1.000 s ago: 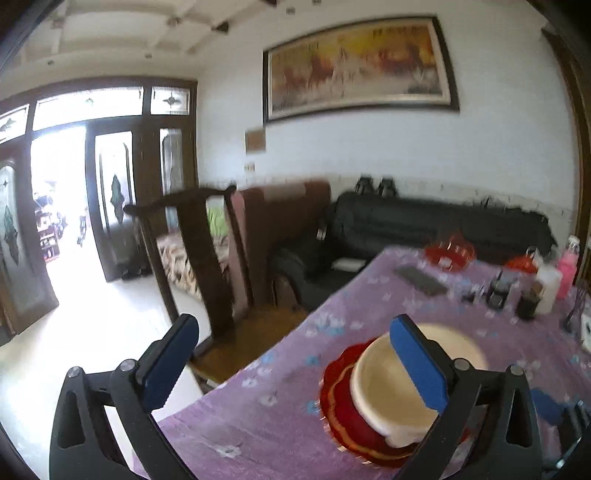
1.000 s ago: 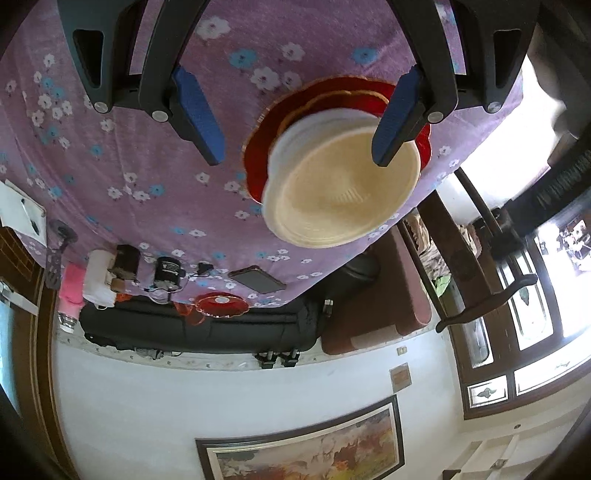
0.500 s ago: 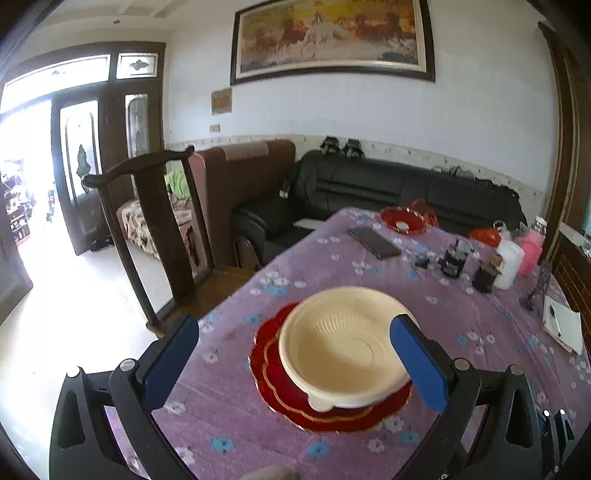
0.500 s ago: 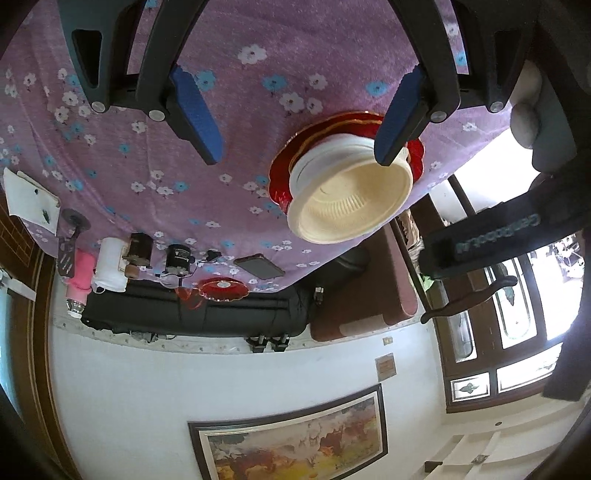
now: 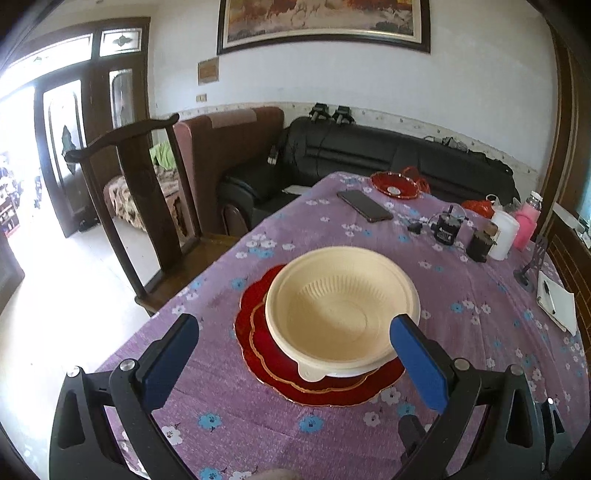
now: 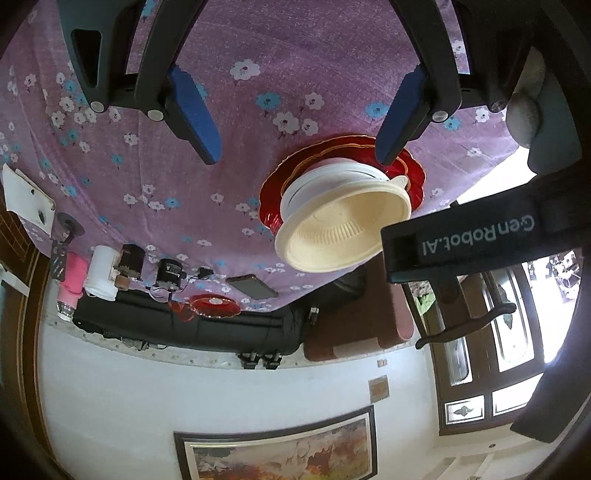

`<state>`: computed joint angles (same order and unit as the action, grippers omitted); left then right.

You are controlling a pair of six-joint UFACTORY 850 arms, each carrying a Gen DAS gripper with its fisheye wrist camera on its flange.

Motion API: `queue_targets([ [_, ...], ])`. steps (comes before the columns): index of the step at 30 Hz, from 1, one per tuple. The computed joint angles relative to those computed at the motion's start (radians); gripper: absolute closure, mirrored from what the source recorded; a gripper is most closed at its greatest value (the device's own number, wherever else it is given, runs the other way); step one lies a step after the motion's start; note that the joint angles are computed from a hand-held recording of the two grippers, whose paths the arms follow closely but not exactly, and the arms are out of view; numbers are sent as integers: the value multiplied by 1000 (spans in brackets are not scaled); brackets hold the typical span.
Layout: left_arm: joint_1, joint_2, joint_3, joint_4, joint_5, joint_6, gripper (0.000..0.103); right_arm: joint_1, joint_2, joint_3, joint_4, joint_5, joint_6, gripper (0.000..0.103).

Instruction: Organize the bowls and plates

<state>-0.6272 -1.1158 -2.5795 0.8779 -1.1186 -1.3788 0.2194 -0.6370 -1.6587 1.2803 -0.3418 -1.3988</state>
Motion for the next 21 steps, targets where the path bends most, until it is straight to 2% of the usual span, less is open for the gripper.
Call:
queue_targets([
  [12, 16, 102, 191, 22, 53, -89, 0, 25, -14, -16, -76, 1, 37, 14],
  [21, 21, 99, 186, 36, 18, -109, 0, 23, -17, -20, -86, -14, 55, 14],
])
